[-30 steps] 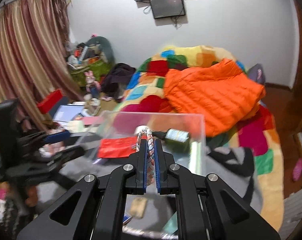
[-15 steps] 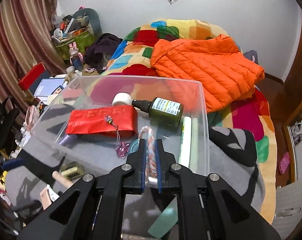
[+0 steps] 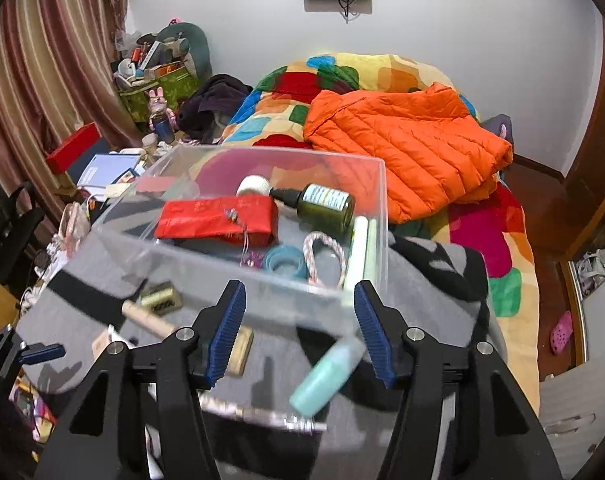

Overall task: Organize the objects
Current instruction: 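Grasp the mint-green bottle with the right gripper while the left grasps the beige tube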

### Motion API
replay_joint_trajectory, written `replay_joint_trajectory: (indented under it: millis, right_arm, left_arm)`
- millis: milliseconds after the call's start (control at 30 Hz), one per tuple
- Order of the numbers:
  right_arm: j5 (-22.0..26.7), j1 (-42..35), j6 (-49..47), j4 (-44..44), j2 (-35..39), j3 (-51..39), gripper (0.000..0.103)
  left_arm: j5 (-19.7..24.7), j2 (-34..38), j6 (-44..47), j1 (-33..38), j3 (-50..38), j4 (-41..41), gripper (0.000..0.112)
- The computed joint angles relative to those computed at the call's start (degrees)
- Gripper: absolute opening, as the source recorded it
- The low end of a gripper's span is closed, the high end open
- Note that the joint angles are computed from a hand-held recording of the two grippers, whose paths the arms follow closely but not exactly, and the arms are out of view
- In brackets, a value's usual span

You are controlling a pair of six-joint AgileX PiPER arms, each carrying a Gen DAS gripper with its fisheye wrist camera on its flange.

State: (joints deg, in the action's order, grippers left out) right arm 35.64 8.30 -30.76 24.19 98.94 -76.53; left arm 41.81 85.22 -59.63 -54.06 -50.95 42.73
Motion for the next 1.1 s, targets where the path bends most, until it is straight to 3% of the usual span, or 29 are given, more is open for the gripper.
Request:
replay_joint_trajectory:
  millis: [133,300,433,533,700,867,1100]
  right_arm:
    - [-0.1,-1.8,-2.6,1.8,-2.5,3.5,0.061]
    - [0.0,-5.3,-5.2,4.4,-3.7,6.5,0.065]
    - [-0.7,-6.0,-2.3,1.4,-1.7,7.2,0.066]
    - [-0.7,-5.6,-0.4,-0.3,1.0,6.7,0.066]
    - [-0.2,-4.0,2.2,-1.8,4.8,4.9,0.066]
    - [-2.1,-2.1,3.9,-3.3,6.4,4.9,0.065]
    - [-1.4,-4.1,1.3,-0.9,6.4,4.6,0.035]
  left_arm:
    - [2.8,4.8,-1.1,-3.5,-4.0,4.7,0.091]
    - [0.1,8.6,5.1,-2.4,-8.9,1.9,0.091]
    - [-1.5,11.8,9.1,-1.4,-12.5,0.0,0.091]
    - [-5.1,13.0,16.8,1.8,-14.7,-8.9,0.09]
    - [-9.9,12.5,31.4,8.2,-14.6,-27.4,0.067]
    - [-10.2,9.8,32.8,10.9,-11.5,-30.5,0.062]
    - [-9.0,7.6,34.8,11.0,-9.4,-30.5,0.063]
